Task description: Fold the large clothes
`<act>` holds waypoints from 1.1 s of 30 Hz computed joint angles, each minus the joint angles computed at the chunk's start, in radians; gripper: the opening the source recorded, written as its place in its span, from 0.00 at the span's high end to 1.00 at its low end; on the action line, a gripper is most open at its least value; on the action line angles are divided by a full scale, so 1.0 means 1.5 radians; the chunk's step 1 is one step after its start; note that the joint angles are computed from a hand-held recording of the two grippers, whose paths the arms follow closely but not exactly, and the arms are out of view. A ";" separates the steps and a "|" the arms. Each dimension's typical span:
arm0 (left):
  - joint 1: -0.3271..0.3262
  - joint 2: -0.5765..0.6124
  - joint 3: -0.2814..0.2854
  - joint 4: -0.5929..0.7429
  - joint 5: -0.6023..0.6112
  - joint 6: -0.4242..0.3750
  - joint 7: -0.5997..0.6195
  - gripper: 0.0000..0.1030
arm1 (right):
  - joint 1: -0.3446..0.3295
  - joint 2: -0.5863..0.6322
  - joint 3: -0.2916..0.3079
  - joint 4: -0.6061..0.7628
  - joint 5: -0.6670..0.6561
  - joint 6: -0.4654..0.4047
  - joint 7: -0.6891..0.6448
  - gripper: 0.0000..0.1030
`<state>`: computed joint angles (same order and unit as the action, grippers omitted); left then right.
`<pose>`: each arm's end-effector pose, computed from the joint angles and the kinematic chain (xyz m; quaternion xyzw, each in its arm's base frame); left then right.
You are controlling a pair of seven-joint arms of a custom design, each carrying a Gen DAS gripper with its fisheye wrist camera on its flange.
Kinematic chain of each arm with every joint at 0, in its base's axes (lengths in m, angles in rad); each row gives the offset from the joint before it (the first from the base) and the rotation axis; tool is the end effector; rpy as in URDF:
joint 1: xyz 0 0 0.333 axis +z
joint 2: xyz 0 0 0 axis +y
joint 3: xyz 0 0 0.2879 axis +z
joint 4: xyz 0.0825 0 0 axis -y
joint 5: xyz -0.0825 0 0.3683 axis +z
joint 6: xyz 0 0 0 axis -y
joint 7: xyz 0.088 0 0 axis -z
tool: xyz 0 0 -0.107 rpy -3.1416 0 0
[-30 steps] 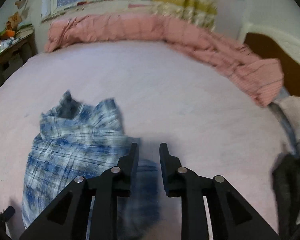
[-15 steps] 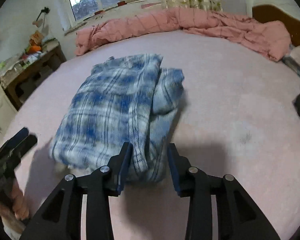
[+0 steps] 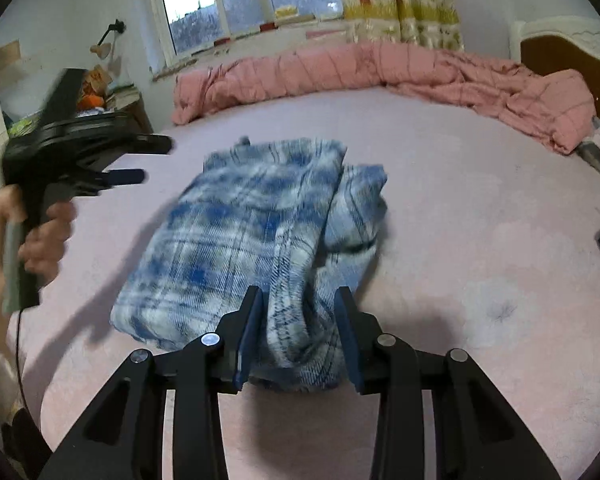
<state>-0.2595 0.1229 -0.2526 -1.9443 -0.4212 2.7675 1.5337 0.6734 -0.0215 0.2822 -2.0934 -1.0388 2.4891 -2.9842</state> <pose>0.5467 -0.2808 0.4791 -0.6154 0.6970 -0.3668 0.0307 0.3201 0.4616 0.4532 -0.6283 0.6556 -0.2275 0.3517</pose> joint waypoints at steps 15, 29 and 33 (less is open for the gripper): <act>-0.033 0.146 0.020 0.171 0.132 0.024 -0.045 0.97 | 0.018 0.024 0.001 0.023 0.017 -0.066 -0.014 0.55; -0.057 -0.069 0.031 -0.138 0.248 0.223 -0.147 0.24 | 0.036 0.029 -0.002 0.034 0.001 -0.101 0.002 0.51; -0.059 -0.116 0.002 -0.208 0.088 0.208 -0.024 0.20 | 0.030 -0.001 -0.003 0.009 -0.075 -0.083 0.096 0.26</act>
<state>-0.3485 -0.0510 -0.2502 -2.2561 -0.2896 3.0796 1.4981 0.7183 -0.0225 0.2777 -2.0803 -1.1519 2.3647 -2.8396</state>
